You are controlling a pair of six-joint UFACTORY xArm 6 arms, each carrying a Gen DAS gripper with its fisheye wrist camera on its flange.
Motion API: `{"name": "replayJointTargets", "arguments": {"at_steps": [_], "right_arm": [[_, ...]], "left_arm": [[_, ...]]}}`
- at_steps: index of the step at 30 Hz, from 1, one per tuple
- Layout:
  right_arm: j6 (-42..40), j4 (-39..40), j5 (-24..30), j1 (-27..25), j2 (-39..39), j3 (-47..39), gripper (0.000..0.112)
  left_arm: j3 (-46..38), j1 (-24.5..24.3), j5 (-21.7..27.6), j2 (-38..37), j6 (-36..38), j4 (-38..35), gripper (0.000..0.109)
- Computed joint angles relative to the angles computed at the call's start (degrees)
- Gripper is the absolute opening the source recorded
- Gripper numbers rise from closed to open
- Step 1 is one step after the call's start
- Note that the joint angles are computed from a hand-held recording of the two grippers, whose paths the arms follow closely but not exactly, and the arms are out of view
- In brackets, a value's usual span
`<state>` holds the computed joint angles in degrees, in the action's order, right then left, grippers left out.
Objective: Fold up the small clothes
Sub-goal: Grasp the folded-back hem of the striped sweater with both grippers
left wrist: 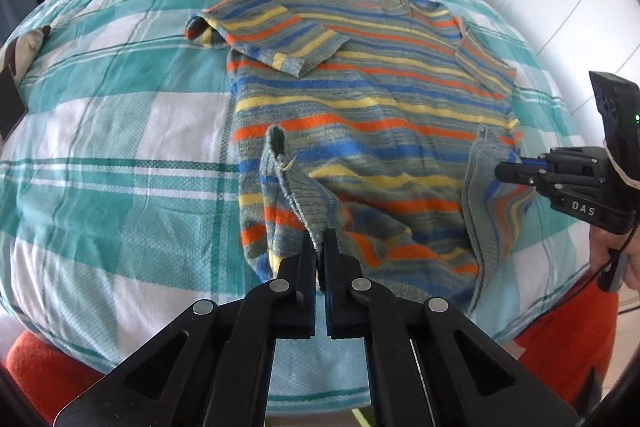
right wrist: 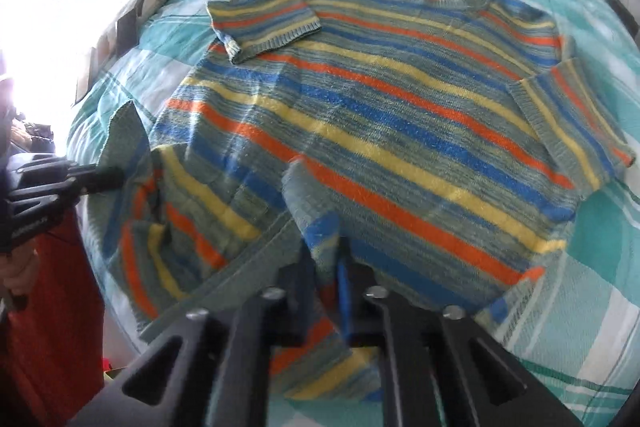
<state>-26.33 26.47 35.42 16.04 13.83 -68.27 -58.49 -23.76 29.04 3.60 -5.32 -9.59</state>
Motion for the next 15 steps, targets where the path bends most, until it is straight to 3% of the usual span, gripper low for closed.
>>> {"name": "replayJointTargets", "arguments": {"at_steps": [5,8,10,12,15], "right_arm": [[-4.06,4.51,-3.0,-1.23,-19.75,17.03,0.007],[-0.41,-0.44,-3.95,-1.15,-29.46,24.53,0.007],[3.36,-6.35,-3.31,-1.48,-33.89,28.42,0.007],[7.81,-12.84,-1.23,-2.09,-36.82,31.47,0.007],[9.56,-14.78,3.23,-4.46,-40.34,35.51,0.007]], "left_arm": [[10.39,-0.22,-1.06,-13.29,4.81,-4.96,0.001],[14.73,-0.93,1.15,-19.07,3.0,-2.31,0.001],[17.08,-1.97,3.01,-21.29,-0.38,3.19,0.001],[18.78,-2.83,5.56,-22.25,-2.8,8.11,0.001],[19.85,-3.06,10.62,-23.02,-3.04,9.34,0.003]]}}
